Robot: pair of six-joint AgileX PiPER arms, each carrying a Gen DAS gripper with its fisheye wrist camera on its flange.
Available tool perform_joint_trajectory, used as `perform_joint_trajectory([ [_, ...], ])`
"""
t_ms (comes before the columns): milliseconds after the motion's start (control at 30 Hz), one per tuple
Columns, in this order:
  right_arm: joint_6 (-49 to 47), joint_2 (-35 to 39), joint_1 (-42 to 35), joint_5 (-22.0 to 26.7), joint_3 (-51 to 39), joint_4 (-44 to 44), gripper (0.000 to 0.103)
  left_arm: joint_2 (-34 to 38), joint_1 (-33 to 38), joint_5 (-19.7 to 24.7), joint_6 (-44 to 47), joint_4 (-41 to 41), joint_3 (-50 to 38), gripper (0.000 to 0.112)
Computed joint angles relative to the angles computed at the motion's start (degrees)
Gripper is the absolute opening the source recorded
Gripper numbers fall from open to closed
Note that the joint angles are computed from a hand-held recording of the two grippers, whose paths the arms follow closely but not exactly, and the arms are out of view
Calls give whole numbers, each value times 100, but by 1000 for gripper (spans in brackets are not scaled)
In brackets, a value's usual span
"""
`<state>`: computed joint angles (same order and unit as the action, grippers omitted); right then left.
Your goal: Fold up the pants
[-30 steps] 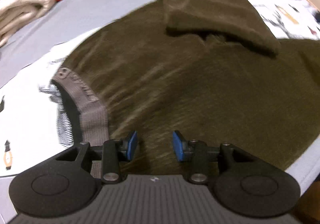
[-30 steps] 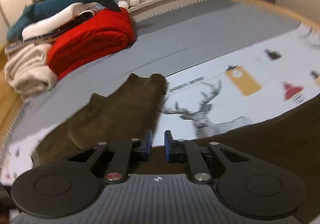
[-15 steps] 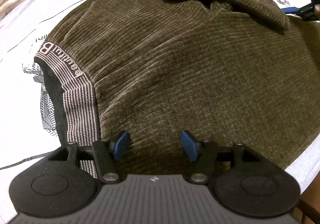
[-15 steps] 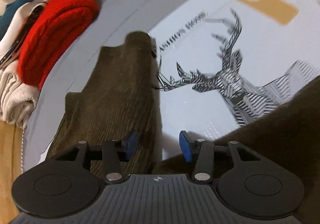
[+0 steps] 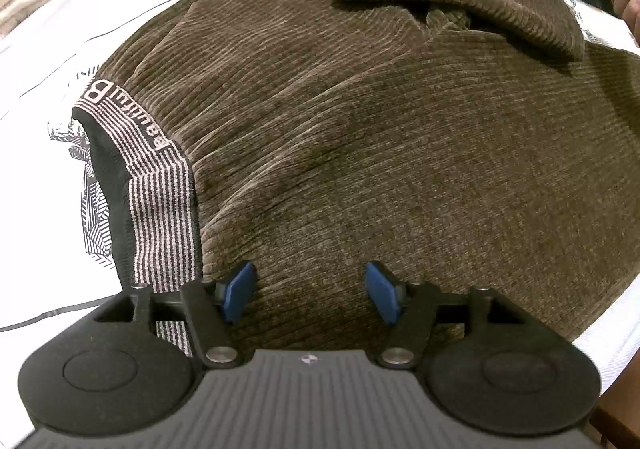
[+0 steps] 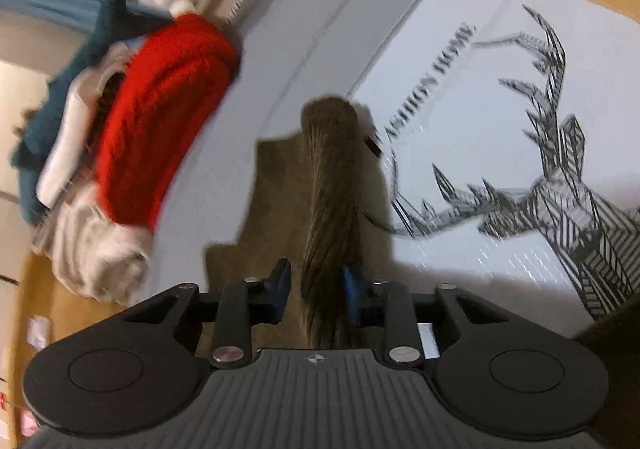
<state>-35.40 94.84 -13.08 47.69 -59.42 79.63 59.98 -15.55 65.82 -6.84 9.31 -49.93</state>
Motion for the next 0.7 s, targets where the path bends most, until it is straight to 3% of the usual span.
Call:
perform_joint_trajectory([
  [100, -615, -380, -165, -305, 209, 509, 0, -31, 1, -28, 27, 15, 33, 72],
  [167, -861, -483, -482, 3, 211, 846, 0, -28, 48, -52, 77, 7, 43, 74],
  [233, -630, -436, -663, 173, -102, 266, 0, -16, 36, -69, 55, 32, 50, 76],
  [333, 163, -200, -736, 354, -528, -975, 8, 13, -73, -93, -86, 101, 67, 79],
  [400, 324, 93, -777, 727, -609, -1169, 34, 45, -204, -59, -282, 200, 50, 79],
  [467, 518, 258, -621, 799, -662, -1463, 47, 52, -292, 14, -457, 280, 11, 79],
  [567, 695, 395, -308, 709, -670, -1593, 49, 42, -639, 170, -824, 565, -49, 77],
  [667, 507, 441, -154, 683, -635, -1340, 49, -31, -1463, 366, -1536, 1144, -75, 72],
  [700, 395, 461, -113, 722, -639, -1273, 42, -74, -1705, 399, -1835, 1278, -83, 71],
])
